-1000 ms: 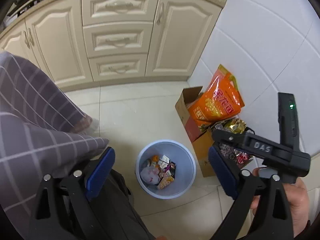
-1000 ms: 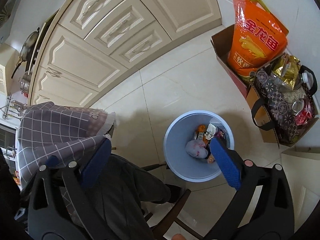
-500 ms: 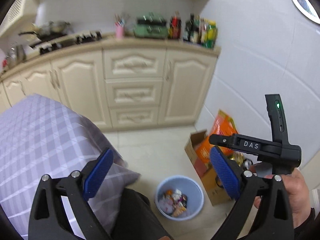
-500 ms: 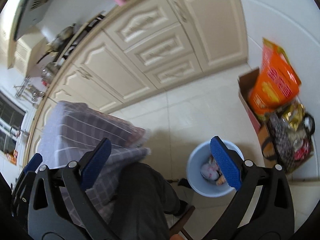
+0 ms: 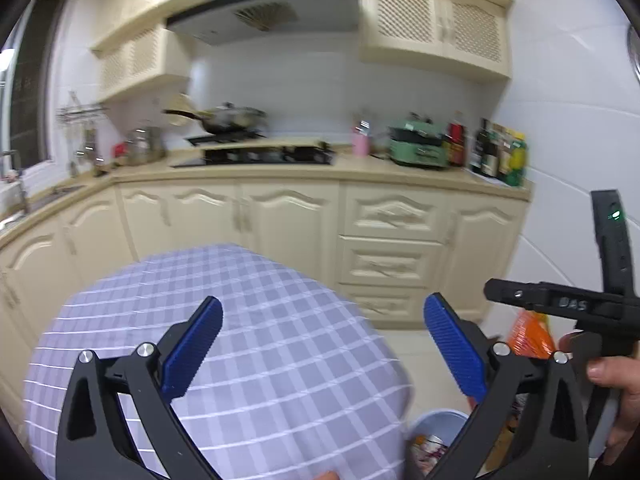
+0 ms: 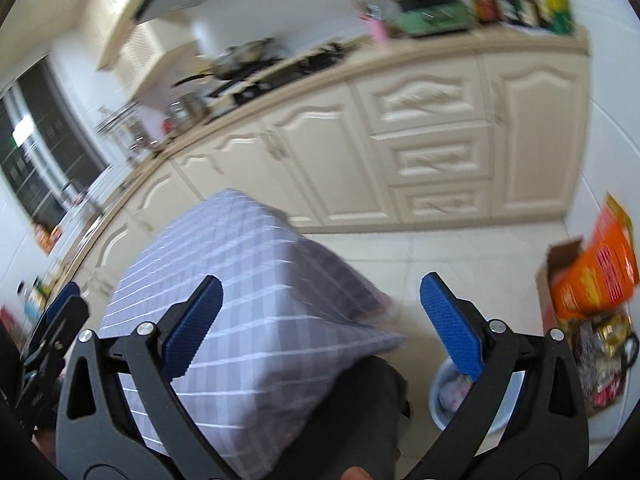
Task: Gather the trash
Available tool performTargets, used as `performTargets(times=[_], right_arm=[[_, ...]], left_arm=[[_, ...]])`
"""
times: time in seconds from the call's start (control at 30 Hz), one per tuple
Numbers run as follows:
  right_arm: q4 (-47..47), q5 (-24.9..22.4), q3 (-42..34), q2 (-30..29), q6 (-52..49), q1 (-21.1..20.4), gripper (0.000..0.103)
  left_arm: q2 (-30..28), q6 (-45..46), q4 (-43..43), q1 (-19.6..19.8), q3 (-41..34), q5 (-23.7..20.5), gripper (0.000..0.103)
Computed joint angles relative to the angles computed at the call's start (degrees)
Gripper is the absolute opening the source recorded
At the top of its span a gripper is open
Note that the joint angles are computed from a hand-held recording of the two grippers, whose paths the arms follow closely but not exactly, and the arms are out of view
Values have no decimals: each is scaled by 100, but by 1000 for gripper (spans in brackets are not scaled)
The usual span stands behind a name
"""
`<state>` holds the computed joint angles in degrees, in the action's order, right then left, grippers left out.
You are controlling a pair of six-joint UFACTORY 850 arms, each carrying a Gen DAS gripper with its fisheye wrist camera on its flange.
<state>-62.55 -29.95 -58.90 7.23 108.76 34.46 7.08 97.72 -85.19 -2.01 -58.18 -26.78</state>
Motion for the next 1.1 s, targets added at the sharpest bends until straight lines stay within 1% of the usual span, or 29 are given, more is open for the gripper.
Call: performTargets(times=[0.17,0.3,0.4,0.47,0.53,0.63,0.77,0.87,1.0,1.1], right_arm=[[-158,-206,-1021,-690,-536,387,97],[-144,-514,-1836,-1253,-1045,723,97],[-218,-636,-2257,-1544,-1209,895,97],[-284,-707,-2576,-1761,-1329,1030,97],[-349,-780,-2831,-1937,-1423,1136,97],[-490,-950,-3230,-2198,-1514,1292,97],[-653,-1189,-3557,-2414,-1555,1433,97],[-720,-1273,-3751,-2539,-1598,1506,97],[-795,-1376,-3821,-2587,-1591,1568,97],[-817,-1501,-3938,-2665,-1638,1636,97]], left_arm=[[10,9,-270,594,-200,63,99],[56,233,-595,965,-262,151,99],[110,336,-804,1213,-291,247,99],[126,350,-889,1401,-321,220,99],[134,289,-878,1572,-361,186,99],[156,267,-930,1756,-404,256,99],[140,104,-916,1967,-493,214,99],[136,15,-806,2070,-563,235,99],[160,31,-867,2192,-608,175,99],[149,-194,-641,2239,-683,151,99]])
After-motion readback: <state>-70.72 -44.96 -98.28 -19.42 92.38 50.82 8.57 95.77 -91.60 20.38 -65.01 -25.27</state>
